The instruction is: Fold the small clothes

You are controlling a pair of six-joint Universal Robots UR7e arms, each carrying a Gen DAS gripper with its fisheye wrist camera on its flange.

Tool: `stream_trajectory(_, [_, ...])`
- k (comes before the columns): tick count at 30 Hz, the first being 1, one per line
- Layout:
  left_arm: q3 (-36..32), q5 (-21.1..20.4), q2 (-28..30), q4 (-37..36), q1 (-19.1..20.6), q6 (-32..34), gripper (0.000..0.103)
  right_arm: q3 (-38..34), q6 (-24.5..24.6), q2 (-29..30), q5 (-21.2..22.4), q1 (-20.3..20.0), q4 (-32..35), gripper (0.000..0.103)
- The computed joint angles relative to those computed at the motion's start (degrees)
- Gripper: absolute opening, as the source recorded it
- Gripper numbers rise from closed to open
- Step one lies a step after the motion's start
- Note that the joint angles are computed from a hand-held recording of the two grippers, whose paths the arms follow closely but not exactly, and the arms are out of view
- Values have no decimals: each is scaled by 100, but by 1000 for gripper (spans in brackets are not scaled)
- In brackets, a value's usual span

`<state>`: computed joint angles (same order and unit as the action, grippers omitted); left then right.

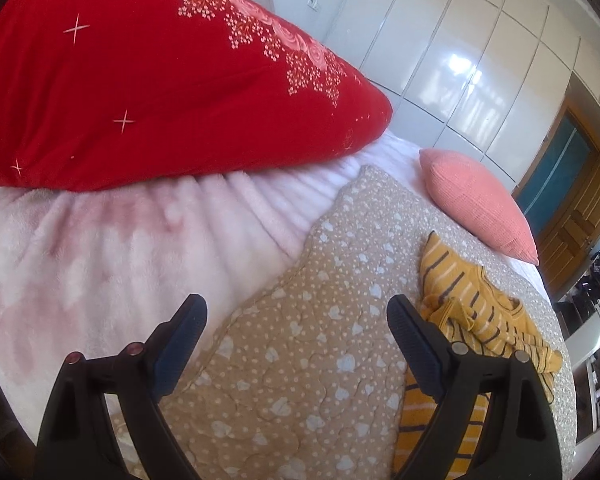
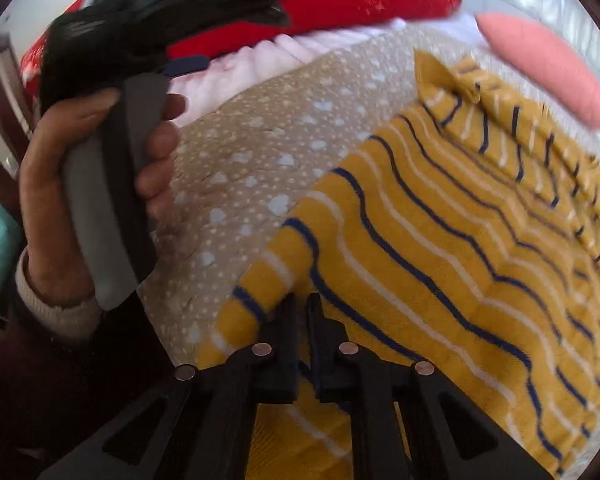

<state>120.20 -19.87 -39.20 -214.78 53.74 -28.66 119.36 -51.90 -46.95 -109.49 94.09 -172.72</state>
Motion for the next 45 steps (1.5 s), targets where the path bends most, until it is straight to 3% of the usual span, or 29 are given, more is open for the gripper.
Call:
stream_trajectory(2, [-34, 96, 48, 23, 0, -67, 91, -78, 353, -212, 162, -159, 222, 10])
stream_trajectory(7, [-61, 73, 75, -9, -26, 46, 91, -42, 850, -653, 207, -331, -353, 19])
stream_trajectory(10, [-130, 336, 192, -196, -95, 368, 91, -82, 1106, -617, -54, -227, -798, 32])
stream_trajectory(19, [-111, 584, 271, -187, -134, 678, 91, -119, 1938, -406, -551, 171, -1183, 37])
stream_trajectory(23, [-150, 576, 309, -101, -118, 762, 91, 132, 1899, -579, -704, 266, -1526, 47])
stream_trajectory(32, [-285, 502, 419, 56, -125, 891, 91, 476, 1838, -1118, -687, 93, -2044, 54])
stream_trajectory(37, [-333, 398, 405, 574, -71, 545, 91, 662, 1859, -1401, -443, -295, -2090, 55])
stream_trajectory(40, [-358, 372, 419, 763, -39, 423, 91, 832, 1551, -1466, -372, -465, -2469, 55])
stream_trajectory(45, [-301, 169, 241, 1557, 125, -360, 91, 1153, 1167, -1703, -44, -858, -3105, 56])
